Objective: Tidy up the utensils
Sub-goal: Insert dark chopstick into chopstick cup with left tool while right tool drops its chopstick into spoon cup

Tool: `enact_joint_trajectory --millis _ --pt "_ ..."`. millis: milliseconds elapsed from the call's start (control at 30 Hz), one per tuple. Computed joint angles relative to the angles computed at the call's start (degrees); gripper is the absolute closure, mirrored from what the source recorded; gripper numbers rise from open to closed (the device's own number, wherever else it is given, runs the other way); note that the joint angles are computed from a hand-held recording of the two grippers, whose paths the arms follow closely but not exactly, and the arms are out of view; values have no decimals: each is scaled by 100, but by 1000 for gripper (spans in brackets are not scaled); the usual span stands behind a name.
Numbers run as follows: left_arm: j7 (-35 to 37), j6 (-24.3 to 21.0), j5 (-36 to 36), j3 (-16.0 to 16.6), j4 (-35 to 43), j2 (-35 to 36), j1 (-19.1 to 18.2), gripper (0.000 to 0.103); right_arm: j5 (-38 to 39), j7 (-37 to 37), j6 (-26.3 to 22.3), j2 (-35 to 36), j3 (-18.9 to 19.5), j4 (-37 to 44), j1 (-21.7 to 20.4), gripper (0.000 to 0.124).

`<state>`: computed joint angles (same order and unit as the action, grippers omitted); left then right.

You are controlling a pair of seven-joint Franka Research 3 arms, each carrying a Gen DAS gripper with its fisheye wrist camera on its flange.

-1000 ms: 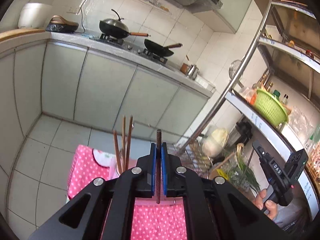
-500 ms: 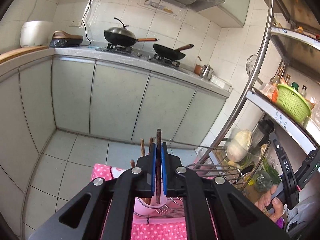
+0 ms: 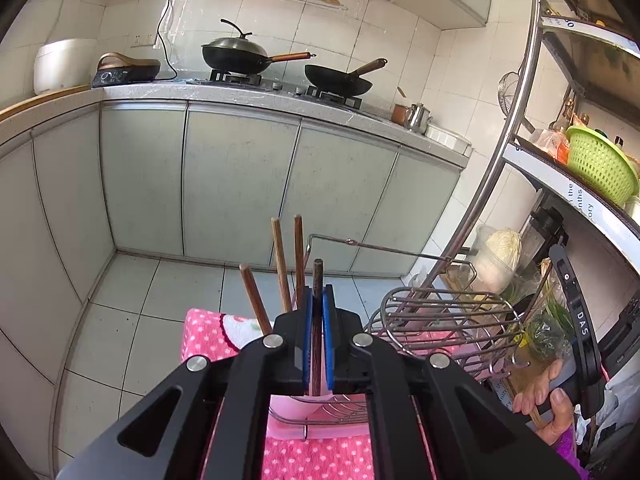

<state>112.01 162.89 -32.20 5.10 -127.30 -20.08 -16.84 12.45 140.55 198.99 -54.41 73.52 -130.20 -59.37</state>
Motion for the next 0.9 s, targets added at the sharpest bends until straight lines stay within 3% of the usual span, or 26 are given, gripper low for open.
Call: enact_joint_trajectory --millis 500,733,900 --pt "-42 -200 28 -60 -326 11 91 99 -24 330 -817 508 -437 -855 1358 119" --pt "-132 -307 40 -126 -310 155 221 99 -379 394 -1012 1356 -633 -865 1667 119" --pt "-98 -345 -102 -112 -245 225 248 99 -508 423 -1087 1541 -709 -822 1746 119"
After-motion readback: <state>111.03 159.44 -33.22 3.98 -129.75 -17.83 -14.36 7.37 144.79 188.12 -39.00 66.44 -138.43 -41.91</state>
